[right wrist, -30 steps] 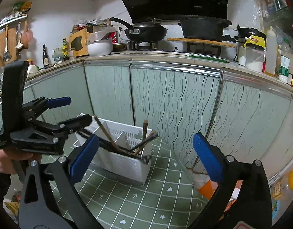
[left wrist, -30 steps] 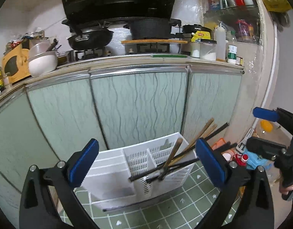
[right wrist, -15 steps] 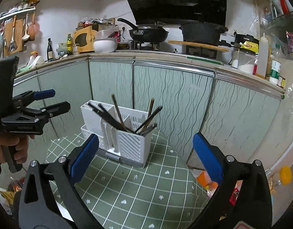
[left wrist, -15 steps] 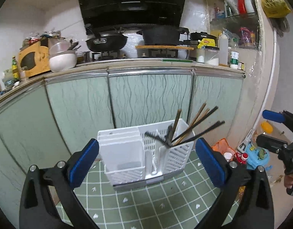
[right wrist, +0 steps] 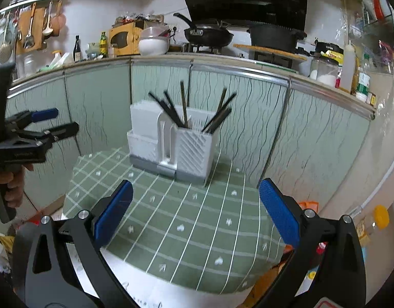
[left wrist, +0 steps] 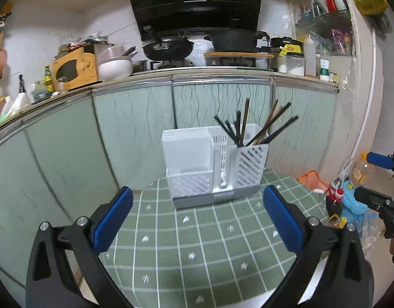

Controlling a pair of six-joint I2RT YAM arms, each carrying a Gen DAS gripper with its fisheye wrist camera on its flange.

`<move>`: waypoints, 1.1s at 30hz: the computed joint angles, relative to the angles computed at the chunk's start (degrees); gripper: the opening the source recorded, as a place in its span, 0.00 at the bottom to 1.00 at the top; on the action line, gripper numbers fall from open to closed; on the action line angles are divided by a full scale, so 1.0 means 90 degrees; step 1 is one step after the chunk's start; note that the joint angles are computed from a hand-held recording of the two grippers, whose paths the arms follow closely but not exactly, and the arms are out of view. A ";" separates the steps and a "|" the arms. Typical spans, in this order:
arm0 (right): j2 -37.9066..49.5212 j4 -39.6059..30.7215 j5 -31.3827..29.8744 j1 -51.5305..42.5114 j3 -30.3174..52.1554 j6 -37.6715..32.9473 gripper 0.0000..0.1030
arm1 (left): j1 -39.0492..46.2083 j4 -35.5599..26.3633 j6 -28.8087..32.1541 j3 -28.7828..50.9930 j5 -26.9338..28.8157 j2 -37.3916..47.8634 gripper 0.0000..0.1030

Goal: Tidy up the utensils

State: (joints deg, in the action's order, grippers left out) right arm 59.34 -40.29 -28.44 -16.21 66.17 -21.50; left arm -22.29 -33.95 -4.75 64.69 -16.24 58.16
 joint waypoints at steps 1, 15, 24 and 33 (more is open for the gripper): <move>-0.0203 0.0034 0.0011 -0.0061 -0.0270 -0.0004 0.92 | -0.0080 -0.0042 -0.0044 -0.0142 -0.0082 -0.0153 0.96; -0.1847 0.0090 -0.0086 -0.1014 -0.2256 -0.0402 0.92 | -0.1627 -0.0864 -0.1541 -0.1576 -0.1730 -0.1494 0.96; -0.2073 -0.0060 -0.0344 -0.1436 -0.2469 -0.0480 0.92 | -0.2112 -0.1095 -0.2029 -0.1884 -0.2173 -0.1761 0.96; -0.1990 -0.0017 -0.0235 -0.1293 -0.2448 -0.0278 0.92 | -0.2134 -0.1038 -0.1990 -0.2046 -0.2182 -0.1834 0.96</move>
State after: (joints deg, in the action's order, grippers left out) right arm 41.44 -40.44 -30.55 -27.85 44.13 -24.01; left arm -41.49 -43.30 -22.66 46.28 -35.88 41.65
